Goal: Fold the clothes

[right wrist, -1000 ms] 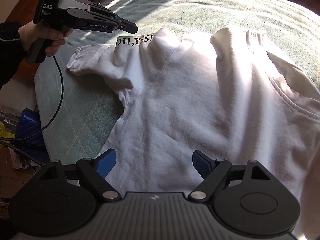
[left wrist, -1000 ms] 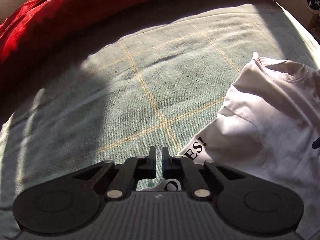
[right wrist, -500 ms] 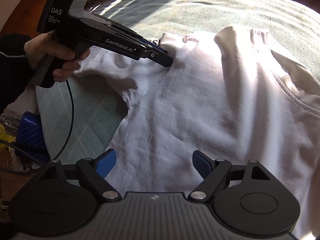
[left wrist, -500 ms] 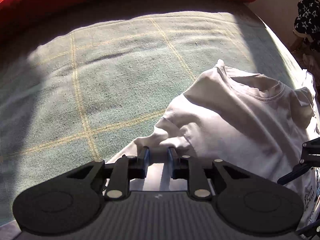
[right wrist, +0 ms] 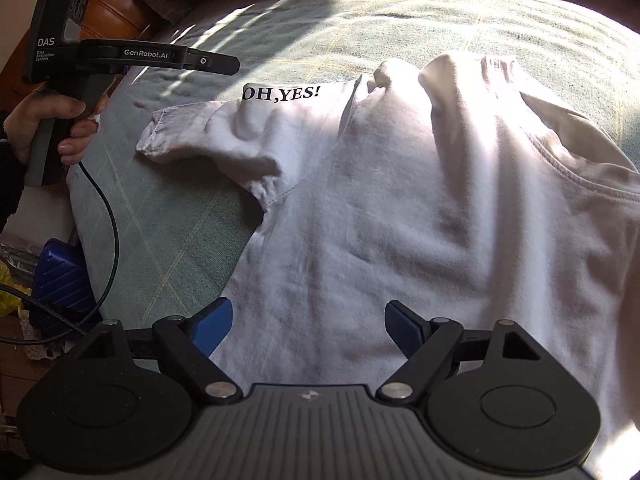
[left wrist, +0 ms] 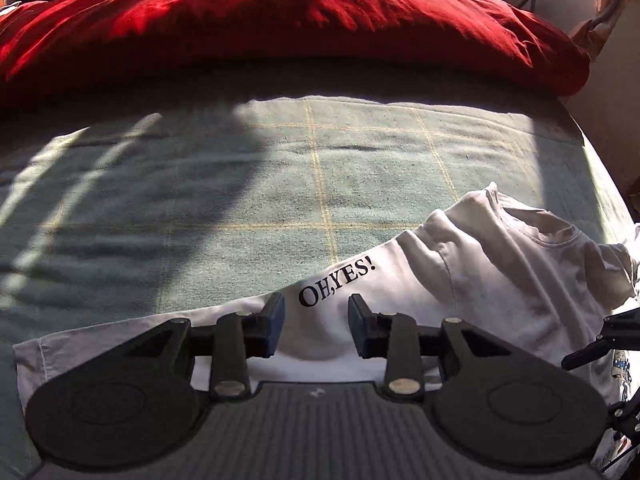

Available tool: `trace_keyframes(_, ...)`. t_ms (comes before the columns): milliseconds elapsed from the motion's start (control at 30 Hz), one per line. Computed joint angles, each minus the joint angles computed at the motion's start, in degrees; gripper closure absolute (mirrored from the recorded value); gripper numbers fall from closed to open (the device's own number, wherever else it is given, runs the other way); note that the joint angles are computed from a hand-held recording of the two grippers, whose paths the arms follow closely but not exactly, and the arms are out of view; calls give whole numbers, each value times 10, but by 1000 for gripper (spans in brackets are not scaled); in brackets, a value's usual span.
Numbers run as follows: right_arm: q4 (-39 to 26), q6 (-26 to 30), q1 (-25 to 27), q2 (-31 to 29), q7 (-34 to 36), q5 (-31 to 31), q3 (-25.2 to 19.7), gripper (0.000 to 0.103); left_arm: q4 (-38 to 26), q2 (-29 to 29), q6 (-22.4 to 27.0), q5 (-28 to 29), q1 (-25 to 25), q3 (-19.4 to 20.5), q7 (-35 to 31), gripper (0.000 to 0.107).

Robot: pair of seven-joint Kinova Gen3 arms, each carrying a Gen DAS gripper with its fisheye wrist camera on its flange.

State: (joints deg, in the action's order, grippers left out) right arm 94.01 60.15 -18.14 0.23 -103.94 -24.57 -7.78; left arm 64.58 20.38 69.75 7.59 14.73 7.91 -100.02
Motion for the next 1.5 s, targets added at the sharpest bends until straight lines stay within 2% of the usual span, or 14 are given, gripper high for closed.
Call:
trace_keyframes(100, -1, 7, -2, -1, -2, 1, -2, 16, 55, -29, 20, 2, -12, -2, 6, 74)
trace_keyframes(200, -8, 18, -7, 2, -2, 8, -5, 16, 104, -42, 4, -23, -1, -8, 7, 74)
trace_keyframes(400, -24, 33, -16, 11, -1, 22, -10, 16, 176, -68, -98, -62, 12, -11, -18, 74)
trace_keyframes(467, -29, 37, -20, 15, -1, 25, -12, 16, 179, -66, -121, -76, 47, -38, -55, 74)
trace_keyframes(567, -35, 36, -25, 21, 1, 25, -15, 16, 170, -56, -124, -89, 62, -41, -125, 74)
trace_keyframes(700, -40, 35, -31, 26, 2, 25, -18, 16, 183, -57, -128, -139, 37, 22, -218, 73)
trace_keyframes(800, -40, 34, -32, 27, 1, 23, -18, 16, 213, -70, -159, -177, 61, 21, -288, 73)
trace_keyframes(933, -38, 32, -34, 29, -6, 26, -18, 16, 255, -84, -204, -229, 66, 47, -381, 73)
trace_keyframes(1067, -39, 29, -35, 33, -11, 28, -18, 16, 298, -90, -247, -286, 60, 85, -475, 83)
trace_keyframes(1100, -40, 29, -35, 34, -11, 28, -19, 16, 298, -88, -248, -286, 61, 86, -490, 87)
trace_keyframes(1167, -43, 28, -36, 37, -12, 29, -19, 16, 291, -86, -244, -266, 84, 55, -506, 107)
trace_keyframes(1300, -47, 26, -40, 42, -16, 33, -21, 16, 268, -88, -228, -221, 95, 29, -491, 107)
trace_keyframes(1400, -47, 27, -40, 46, -16, 33, -21, 16, 237, -90, -180, -176, 81, 35, -482, 107)
trace_keyframes(1500, -47, 27, -39, 47, -16, 30, -21, 16, 231, -95, -130, -163, 85, 29, -460, 107)
